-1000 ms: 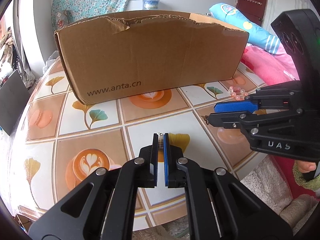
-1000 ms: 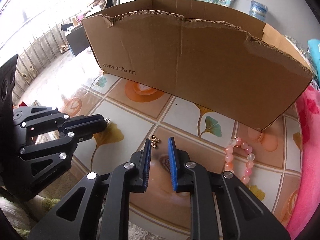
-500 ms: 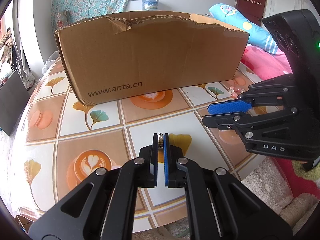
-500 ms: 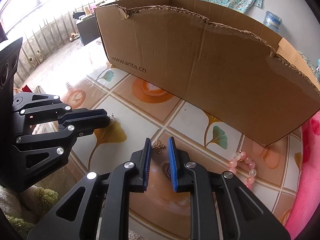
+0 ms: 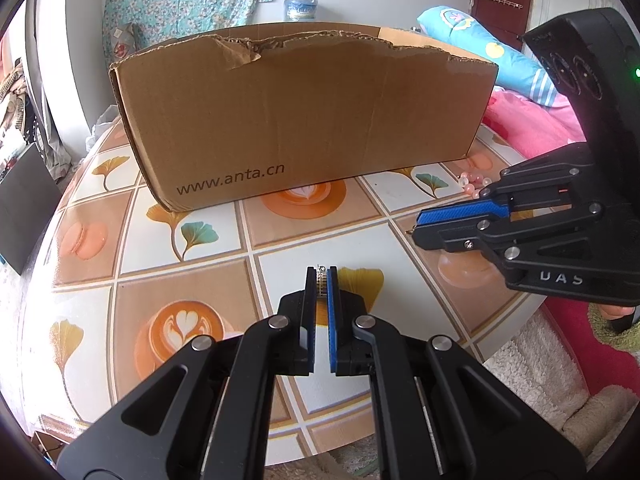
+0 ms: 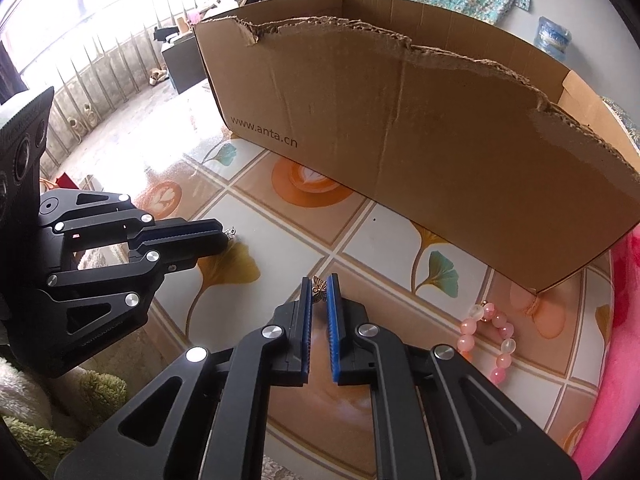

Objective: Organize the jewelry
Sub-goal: 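Release the butterfly charm over the box while the left tool releases the spring charm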

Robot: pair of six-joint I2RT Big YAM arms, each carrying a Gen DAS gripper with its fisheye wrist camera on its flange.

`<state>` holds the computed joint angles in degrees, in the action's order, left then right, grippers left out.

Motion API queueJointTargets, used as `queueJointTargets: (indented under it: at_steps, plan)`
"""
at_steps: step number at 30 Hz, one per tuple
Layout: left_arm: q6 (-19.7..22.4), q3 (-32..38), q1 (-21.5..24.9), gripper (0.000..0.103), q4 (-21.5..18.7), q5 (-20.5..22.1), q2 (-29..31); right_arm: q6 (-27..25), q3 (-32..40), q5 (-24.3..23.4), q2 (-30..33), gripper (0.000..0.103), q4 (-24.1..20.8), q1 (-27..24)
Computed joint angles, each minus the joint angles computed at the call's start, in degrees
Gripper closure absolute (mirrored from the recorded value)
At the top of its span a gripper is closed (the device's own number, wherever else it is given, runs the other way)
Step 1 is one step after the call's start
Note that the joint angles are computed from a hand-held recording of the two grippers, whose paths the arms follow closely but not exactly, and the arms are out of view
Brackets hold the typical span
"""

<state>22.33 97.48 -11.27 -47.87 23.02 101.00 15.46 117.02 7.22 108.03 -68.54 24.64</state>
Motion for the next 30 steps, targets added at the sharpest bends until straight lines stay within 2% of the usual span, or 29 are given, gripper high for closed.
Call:
queueJointTargets:
  at_steps: [8, 15, 18, 23, 27, 29, 30]
  plan:
    - [-1.1, -0.7, 0.2, 0.099, 1.1, 1.3, -0.4, 1.4, -2.1, 1.4, -3.0, 0.095, 1.6, 0.3]
    - [0.2, -2.4, 0.3, 0.099, 2.6, 1.9, -2.9, 3.4, -4.1, 4.4, -6.0, 0.095, 3.5, 1.3]
    - [0.3, -1.7, 0.7, 0.099, 1.9, 3.5, -4.3, 4.1, -3.7, 5.5, -7.0, 0.095, 4.0, 1.6]
    - [-0.2, 2.9, 1.6, 0.099, 1.1, 8.9, -5.8, 3.9, -1.0, 8.5, -8.5, 0.095, 5.3, 1.8]
    - [-1.2, 10.8, 1.7, 0.099, -0.1, 12.2, -3.2, 2.5, 4.0, 9.6, -7.8, 0.095, 6.0, 0.4]
    - [-1.7, 16.8, 1.3, 0.099, -2.8, 12.8, -0.1, 2.0, 7.9, 8.6, -6.1, 0.095, 5.1, -0.9]
    - [-1.9, 21.3, 1.1, 0.099, -5.5, 13.3, 2.5, 1.8, 10.5, 7.5, -4.8, 0.095, 4.1, -1.8]
